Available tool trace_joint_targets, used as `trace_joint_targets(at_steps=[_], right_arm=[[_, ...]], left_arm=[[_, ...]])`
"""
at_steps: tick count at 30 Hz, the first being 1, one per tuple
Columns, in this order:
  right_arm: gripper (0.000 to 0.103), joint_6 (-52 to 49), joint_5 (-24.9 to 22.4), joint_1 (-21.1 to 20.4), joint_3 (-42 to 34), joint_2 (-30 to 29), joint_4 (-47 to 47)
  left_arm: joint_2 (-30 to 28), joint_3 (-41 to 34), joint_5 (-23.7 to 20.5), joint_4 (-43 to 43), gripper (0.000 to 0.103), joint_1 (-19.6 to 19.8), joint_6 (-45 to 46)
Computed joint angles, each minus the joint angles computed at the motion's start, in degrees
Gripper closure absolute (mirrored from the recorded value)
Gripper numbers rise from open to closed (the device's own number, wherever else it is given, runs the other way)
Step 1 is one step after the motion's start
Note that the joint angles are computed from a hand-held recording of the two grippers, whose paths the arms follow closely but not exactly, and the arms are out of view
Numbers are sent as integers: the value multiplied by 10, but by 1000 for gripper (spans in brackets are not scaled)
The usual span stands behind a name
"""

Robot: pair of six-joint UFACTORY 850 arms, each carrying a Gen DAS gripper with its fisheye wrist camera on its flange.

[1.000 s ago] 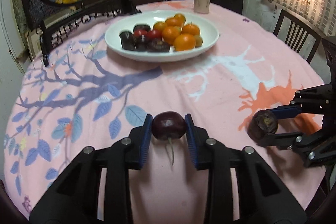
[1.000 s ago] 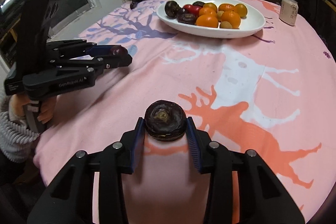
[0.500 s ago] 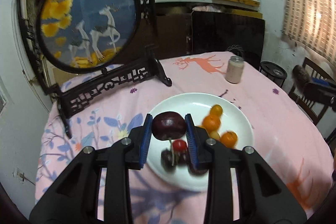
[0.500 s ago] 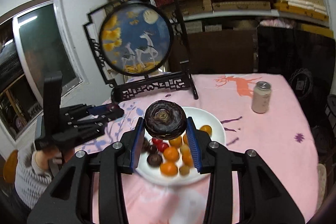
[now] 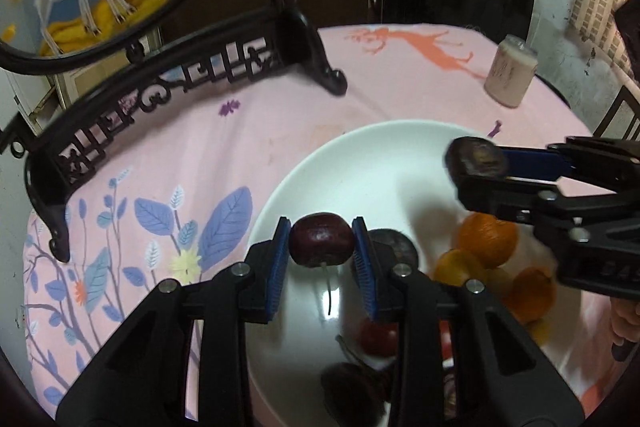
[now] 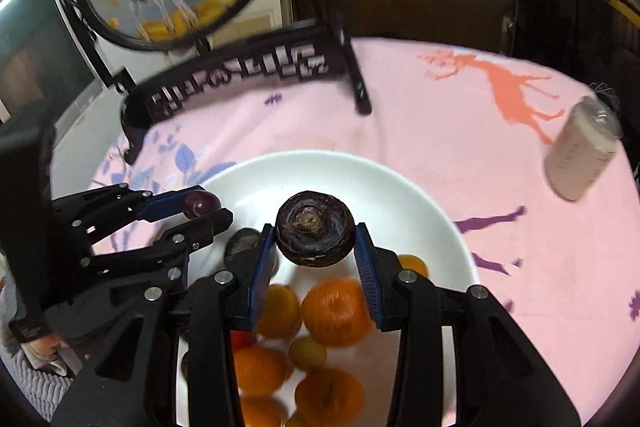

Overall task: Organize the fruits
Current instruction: 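Carry both fruits over the white plate and open both grippers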

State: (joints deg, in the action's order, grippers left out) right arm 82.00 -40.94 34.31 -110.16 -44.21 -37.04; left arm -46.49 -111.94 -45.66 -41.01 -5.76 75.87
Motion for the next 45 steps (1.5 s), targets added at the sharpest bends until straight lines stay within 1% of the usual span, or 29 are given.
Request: trace_joint_targets(at_steps=[3, 4, 6, 7, 8, 9, 11, 12, 14, 16, 17, 18, 19, 20, 21, 22, 24, 26, 27, 28, 30, 32, 36, 37, 38, 39, 42, 45], right_arm=[[63, -45, -12, -8, -30, -25, 36], [63, -59, -14, -11, -37, -32, 50], [62, -72, -20, -14, -46, -40, 65], [62, -75, -20, -16, -47, -43, 70], [62, -79, -19, -18, -48, -45, 76], [62, -80, -21, -18, -51, -47, 74], [62, -90, -41, -17, -65, -55, 75], [62, -91, -39, -19, -63, -54, 77], [61, -88, -40, -21, -60, -52, 81], [56, -84, -38, -22, -57, -48, 87], [54, -82, -38, -23, -56, -46, 88], [50, -74, -43, -21, -57, -44, 82], [50, -68, -46, -20, -58, -42, 75], [50, -62, -53, -17, -61, -40, 65], [50, -57, -59, -14, -64, -38, 57], [50, -42, -64, -9, -63, -30, 39], [50, -22, -74, 1, -63, -17, 9], [50, 2, -90, 18, -62, 0, -31], [48, 20, -102, 30, -60, 10, -59], [45, 35, -110, 39, -56, 19, -80], [42, 78, -132, 64, -46, 38, -133], [42, 114, -149, 86, -32, 55, -172], [40, 193, -167, 126, 6, 85, -233], [38, 211, -171, 137, 15, 90, -246], [36, 224, -175, 145, 21, 93, -254], [32, 236, -183, 154, 25, 92, -262], [32, 265, -207, 180, 39, 88, -277], [31, 298, -202, 191, 54, 82, -280]], left_arm=[[-20, -18, -1, 18, 70, -3, -16], [-25, -25, -11, 15, 70, -2, -16], [-25, -25, -10, 17, 70, -4, -17], [-20, -17, -2, 19, 68, -6, -14], [-20, -17, -4, 17, 61, -6, -10], [-19, -16, -9, 14, 59, -6, -8], [-16, -10, 0, 11, 59, -7, -4], [-16, -9, -1, 10, 58, -7, -4], [-17, -11, -5, 10, 55, -7, -7], [-11, -5, 1, 14, 48, -9, -10], [-6, 1, 8, 12, 41, -9, -9], [-1, 7, 13, 8, 37, -9, -5], [10, 18, 23, -3, 23, -8, 3], [22, 32, 41, -15, 3, -7, 12], [39, 54, 67, -47, 2, -5, 40], [52, 68, 81, -65, 2, -3, 58], [66, 74, 80, -76, 2, 2, 68], [90, 92, 81, -107, 2, 12, 94], [103, 104, 85, -125, 2, 16, 111], [121, 121, 87, -152, 2, 23, 134], [150, 148, 78, -192, 2, 37, 162], [172, 171, 66, -220, 2, 50, 183], [225, 237, 39, -283, 2, 81, 245], [236, 253, 34, -296, 2, 88, 260], [248, 274, 30, -312, 2, 96, 280], [257, 288, 26, -323, 2, 101, 293], [282, 342, 18, -361, 2, 120, 341], [295, 388, 27, -383, 2, 126, 374]])
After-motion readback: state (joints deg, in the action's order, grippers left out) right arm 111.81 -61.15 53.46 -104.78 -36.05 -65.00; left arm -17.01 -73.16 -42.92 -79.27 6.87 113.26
